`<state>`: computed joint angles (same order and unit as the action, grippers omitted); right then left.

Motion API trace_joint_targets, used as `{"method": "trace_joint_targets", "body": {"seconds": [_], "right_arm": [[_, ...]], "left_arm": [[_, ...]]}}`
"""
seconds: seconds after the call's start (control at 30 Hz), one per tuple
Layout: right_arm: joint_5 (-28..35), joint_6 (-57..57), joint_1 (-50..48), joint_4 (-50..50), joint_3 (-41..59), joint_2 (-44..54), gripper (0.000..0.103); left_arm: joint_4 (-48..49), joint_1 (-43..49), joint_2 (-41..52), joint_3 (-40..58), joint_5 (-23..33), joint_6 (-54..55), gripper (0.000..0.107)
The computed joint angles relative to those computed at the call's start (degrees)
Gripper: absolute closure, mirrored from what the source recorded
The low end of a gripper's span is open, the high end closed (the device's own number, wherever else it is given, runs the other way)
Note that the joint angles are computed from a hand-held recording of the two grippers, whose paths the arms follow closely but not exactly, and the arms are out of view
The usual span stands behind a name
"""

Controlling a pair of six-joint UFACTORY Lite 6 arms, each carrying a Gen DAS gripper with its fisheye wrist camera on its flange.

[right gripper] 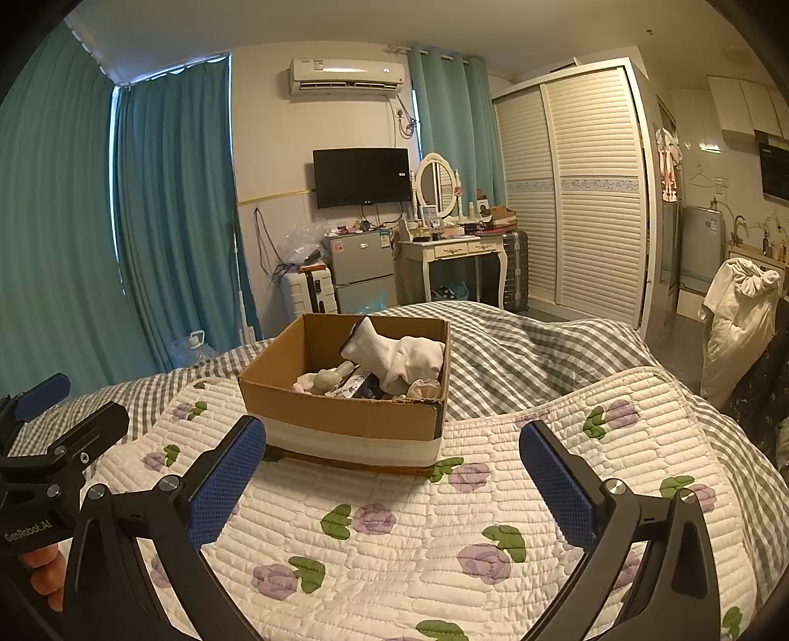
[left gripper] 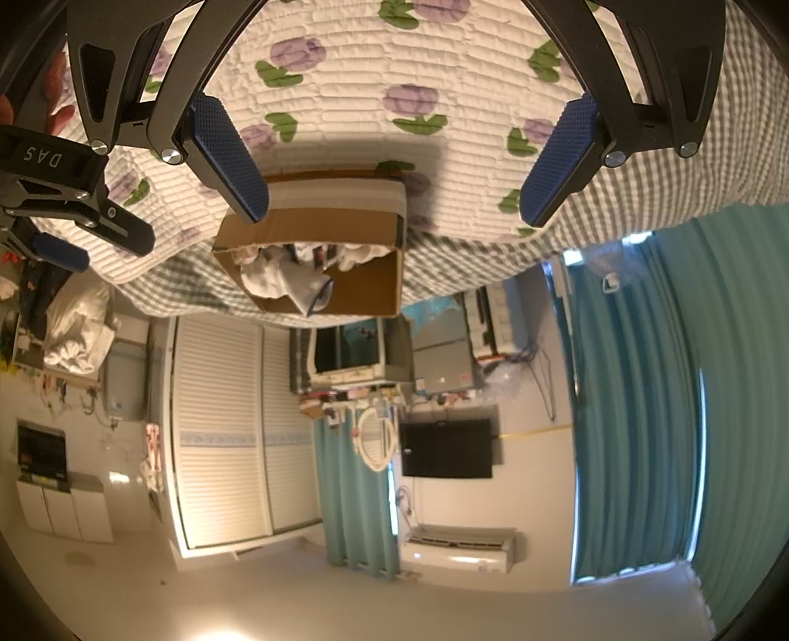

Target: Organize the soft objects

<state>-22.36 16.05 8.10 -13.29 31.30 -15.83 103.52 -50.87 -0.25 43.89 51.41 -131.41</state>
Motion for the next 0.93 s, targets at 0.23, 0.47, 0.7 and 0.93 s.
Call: {"method": "trace_joint_targets", "body": {"seconds": [0.23,0.47,0.7,0.93], "right_arm": [[0.18,-0.32,0.13,0.45,-0.4,-0.39,0.0],[0.21,-0.92,0.26,1.1,-0.39,-0.29,0.0],[0.18,-0.64,0.09,0.71,-0.81,-0.43,0.0],[0.48,-2.1,0.52,2.53,-0.73,-0.04,0.0]], "left_arm": [[0.13,0.09,0.06,-0.01,-0.03,-0.15,0.004],[0.2,0.08,-0.1,-0.16,-0.08,-0.27,0.004],[0.48,0.14,-0.08,-0.27,-0.35,-0.52,0.004],[0.51,-0.03,0.54,-0.22,-0.44,-1.22,0.004]]}}
